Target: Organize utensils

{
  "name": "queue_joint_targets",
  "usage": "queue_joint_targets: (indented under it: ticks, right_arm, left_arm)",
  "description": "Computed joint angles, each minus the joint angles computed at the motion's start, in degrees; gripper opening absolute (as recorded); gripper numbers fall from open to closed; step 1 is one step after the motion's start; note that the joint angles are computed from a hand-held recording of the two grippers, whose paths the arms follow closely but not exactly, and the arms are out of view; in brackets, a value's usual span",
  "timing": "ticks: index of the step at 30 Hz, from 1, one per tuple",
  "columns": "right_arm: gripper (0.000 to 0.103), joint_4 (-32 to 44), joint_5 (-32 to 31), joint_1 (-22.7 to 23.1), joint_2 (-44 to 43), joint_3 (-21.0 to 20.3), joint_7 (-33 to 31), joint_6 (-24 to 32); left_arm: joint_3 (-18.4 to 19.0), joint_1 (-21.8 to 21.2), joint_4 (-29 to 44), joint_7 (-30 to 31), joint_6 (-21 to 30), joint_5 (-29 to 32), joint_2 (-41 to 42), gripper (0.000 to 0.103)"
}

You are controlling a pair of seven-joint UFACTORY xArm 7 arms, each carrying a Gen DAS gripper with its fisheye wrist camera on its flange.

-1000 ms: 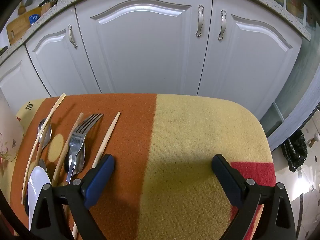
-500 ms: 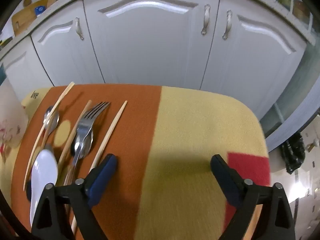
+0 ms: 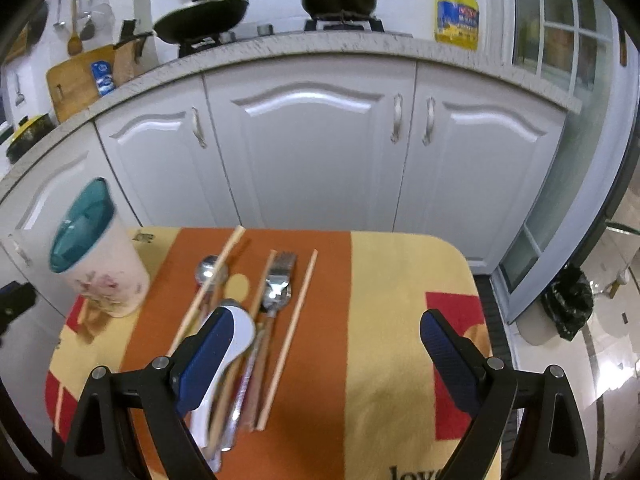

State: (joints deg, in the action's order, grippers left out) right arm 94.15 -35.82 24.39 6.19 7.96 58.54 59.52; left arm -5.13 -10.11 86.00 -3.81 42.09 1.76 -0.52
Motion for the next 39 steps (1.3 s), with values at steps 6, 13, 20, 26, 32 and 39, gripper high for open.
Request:
queue_joint_targets:
  ticks: [6,13,20,26,32,39]
  right_arm:
    - [0.094,1.1,-1.1,1.4,-2.3,1.5,0.5,1.3]
    - [0.094,5.4,-1.3,3.1,-1.4,2.3,0.0,4.9]
    - [0.094,8.0,-3.4,4.5,-1.3,2.9,0.7,5.3]
    - [0.094,8.0,-3.1,4.6,-1.9,2.9,1.4,3.8]
    - [0.094,10.1,-4.4,5.7,-0.6,2.9,0.2,5.5]
    - [0.094,11.1,-4.7,6.4,0.1,2.3,0.0,6.1]
  left_arm:
    - [-0.3,-0.5,-1.0,2.1,-0.8,-3.2,-1.8,0.043]
    - [-0.5,-1.0,-1.2,5.2,-1.1,-5.3,-3.2,0.043]
    - [-0.6,-1.2,-0.6,4.4,-1.5,-5.1,-3.9,0.043]
    - [-0.6,-1.1,-0.7,4.3,-2.0,-4.8,-4.4,0.043]
    - [-0.5,-0.8,-1.3,4.1,-2.3,-4.3,-4.5,0.043]
    - [-0.6,-0.6,-1.4,3.2,-2.4,-3.0,-4.4,0.043]
